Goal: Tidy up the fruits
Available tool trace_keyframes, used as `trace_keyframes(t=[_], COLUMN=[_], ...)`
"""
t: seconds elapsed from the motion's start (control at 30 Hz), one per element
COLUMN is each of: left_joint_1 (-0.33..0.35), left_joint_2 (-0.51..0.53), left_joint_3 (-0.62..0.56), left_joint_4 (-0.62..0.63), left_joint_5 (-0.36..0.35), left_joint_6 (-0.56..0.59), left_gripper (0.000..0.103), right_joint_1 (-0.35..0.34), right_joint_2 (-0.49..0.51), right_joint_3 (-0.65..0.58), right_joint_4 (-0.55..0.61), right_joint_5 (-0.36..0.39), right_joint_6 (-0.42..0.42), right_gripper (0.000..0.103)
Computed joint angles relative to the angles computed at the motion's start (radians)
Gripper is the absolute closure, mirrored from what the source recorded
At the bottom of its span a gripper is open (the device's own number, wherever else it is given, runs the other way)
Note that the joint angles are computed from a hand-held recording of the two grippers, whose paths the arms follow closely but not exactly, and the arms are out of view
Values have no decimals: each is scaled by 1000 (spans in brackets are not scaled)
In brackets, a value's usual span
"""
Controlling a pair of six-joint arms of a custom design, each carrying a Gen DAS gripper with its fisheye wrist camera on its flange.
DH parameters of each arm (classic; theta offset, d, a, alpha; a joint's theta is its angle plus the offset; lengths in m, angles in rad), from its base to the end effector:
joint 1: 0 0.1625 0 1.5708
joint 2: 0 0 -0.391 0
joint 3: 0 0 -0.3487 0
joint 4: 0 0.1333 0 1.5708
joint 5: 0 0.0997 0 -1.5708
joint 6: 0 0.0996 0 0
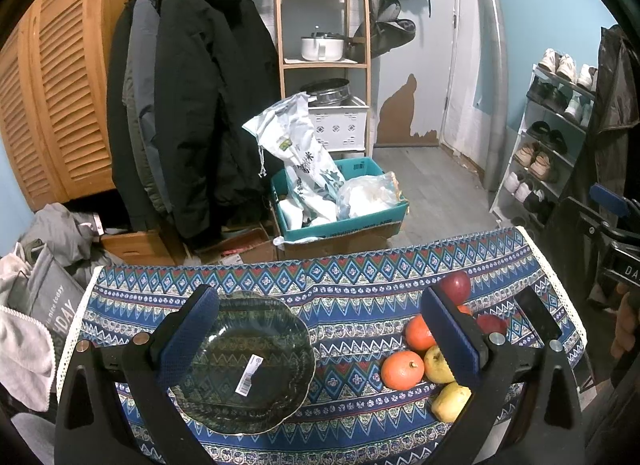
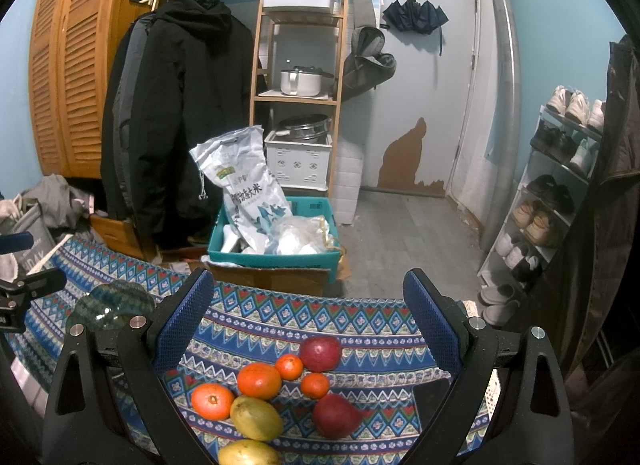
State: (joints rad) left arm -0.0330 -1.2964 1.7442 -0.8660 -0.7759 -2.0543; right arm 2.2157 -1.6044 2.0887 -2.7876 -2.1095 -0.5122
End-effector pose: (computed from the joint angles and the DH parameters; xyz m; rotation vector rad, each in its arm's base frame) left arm -0.4035 -0.1912 0.2685 0.0832 2.0229 -1.1169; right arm 0.3222 -0.2916 0.3940 1.1374 -2.2223 0.9956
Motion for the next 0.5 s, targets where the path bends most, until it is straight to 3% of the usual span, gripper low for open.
trace_keyframes(t=[0.5], left_joint_1=[11], left_joint_2=[-4], left_joint_3=[16], left_joint_4=[-34], left_joint_5=[-10], left_joint_6=[26], left_gripper=[1], right_joint_1=[6], right_joint_2=[0], right_joint_3=[-3], right_joint_4=[9], right_joint_5=[-4], right_joint_6=[6], right_gripper=[9])
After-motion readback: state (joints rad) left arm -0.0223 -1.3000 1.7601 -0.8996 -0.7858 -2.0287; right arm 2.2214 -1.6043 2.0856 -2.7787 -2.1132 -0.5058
